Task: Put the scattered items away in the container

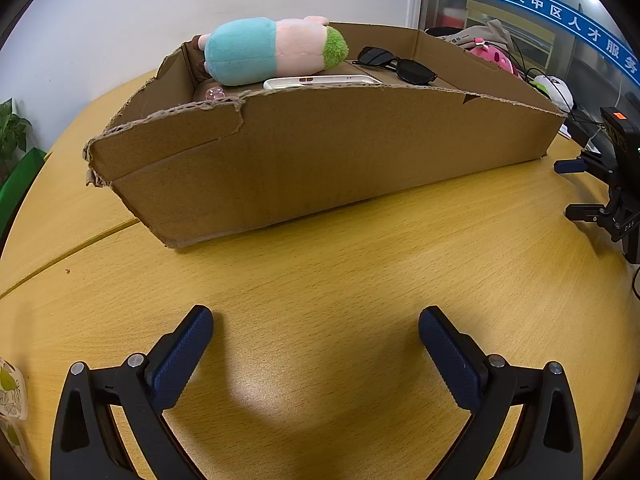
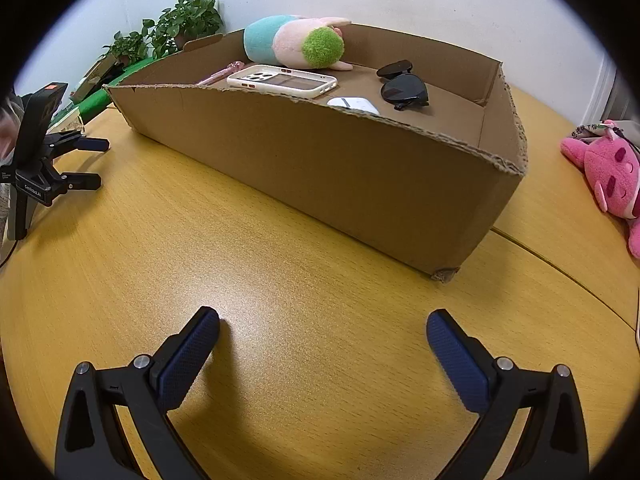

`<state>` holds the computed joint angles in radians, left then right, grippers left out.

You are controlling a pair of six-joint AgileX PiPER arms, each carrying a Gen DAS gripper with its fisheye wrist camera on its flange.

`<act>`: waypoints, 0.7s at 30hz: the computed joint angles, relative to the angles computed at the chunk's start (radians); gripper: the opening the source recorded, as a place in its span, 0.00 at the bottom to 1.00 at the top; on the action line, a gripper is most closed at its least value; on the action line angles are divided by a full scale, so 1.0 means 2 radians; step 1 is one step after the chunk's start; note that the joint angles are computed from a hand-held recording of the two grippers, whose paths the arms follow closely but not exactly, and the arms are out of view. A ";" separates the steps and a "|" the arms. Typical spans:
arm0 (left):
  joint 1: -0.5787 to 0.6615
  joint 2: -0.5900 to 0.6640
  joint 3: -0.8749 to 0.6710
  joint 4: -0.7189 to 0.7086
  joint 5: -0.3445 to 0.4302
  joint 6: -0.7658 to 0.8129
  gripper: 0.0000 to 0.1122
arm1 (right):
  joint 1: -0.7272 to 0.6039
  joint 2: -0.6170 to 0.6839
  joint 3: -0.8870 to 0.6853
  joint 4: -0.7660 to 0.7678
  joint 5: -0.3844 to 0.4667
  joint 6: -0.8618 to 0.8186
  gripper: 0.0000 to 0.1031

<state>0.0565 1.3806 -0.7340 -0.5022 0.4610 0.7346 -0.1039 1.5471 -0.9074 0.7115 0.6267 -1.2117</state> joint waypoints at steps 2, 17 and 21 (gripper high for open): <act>0.000 0.000 0.000 0.000 0.000 0.000 0.92 | -0.001 0.001 -0.001 0.000 0.002 0.000 1.00; -0.001 -0.002 0.002 0.001 -0.001 -0.002 0.92 | -0.006 0.003 -0.007 -0.002 0.009 -0.002 1.00; -0.001 -0.003 0.003 0.000 -0.002 -0.001 0.92 | -0.007 0.003 -0.007 -0.002 0.010 -0.001 1.00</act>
<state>0.0546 1.3748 -0.7271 -0.5022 0.4577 0.7320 -0.1170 1.5522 -0.9216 0.7068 0.6467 -1.2147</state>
